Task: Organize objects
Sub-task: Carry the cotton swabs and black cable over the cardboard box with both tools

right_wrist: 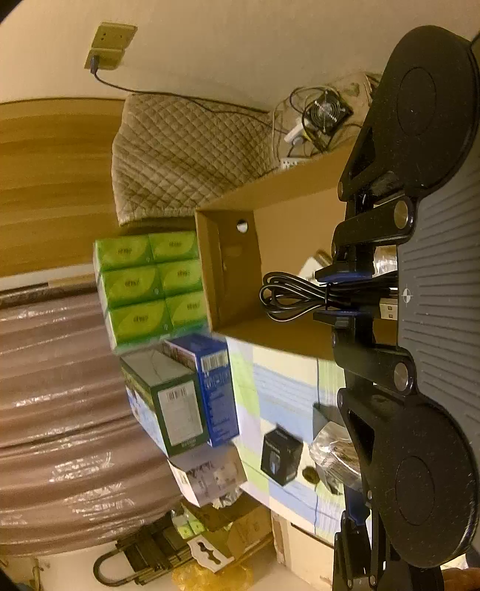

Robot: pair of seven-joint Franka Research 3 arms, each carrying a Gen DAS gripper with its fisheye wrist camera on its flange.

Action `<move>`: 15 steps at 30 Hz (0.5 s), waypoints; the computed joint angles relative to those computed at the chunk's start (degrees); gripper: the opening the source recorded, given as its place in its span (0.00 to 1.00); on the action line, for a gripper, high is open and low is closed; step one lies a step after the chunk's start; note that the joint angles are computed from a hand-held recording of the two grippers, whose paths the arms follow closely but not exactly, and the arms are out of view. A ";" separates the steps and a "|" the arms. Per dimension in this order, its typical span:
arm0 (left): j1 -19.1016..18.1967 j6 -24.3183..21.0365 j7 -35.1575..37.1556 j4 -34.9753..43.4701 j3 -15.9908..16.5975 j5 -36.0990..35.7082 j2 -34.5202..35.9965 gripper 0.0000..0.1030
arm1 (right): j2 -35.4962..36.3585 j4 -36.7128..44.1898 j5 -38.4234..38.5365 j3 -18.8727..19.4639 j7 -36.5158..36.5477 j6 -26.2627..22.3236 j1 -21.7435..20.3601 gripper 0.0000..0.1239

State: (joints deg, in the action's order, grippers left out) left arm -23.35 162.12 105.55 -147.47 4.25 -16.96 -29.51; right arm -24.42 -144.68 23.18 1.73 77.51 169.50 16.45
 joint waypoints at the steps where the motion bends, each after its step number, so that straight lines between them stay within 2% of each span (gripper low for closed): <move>1: -0.40 0.12 0.07 0.47 -0.05 -0.21 0.55 0.22 | 0.31 0.32 -0.03 -0.34 -0.20 -0.13 -0.08 0.09; 5: -2.08 0.69 0.96 3.31 -0.37 -1.63 3.64 0.22 | 1.29 1.16 0.66 -1.73 -1.54 -0.29 -0.09 0.09; 15: -2.76 1.25 3.54 8.97 -3.05 -5.81 10.24 0.22 | 4.18 3.63 3.21 -3.58 -5.18 -1.00 -1.13 0.09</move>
State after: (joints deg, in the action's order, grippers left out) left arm -26.11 163.37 109.09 -138.50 1.21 -22.77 -19.28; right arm -20.24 -141.05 26.40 -1.85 72.33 168.50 15.32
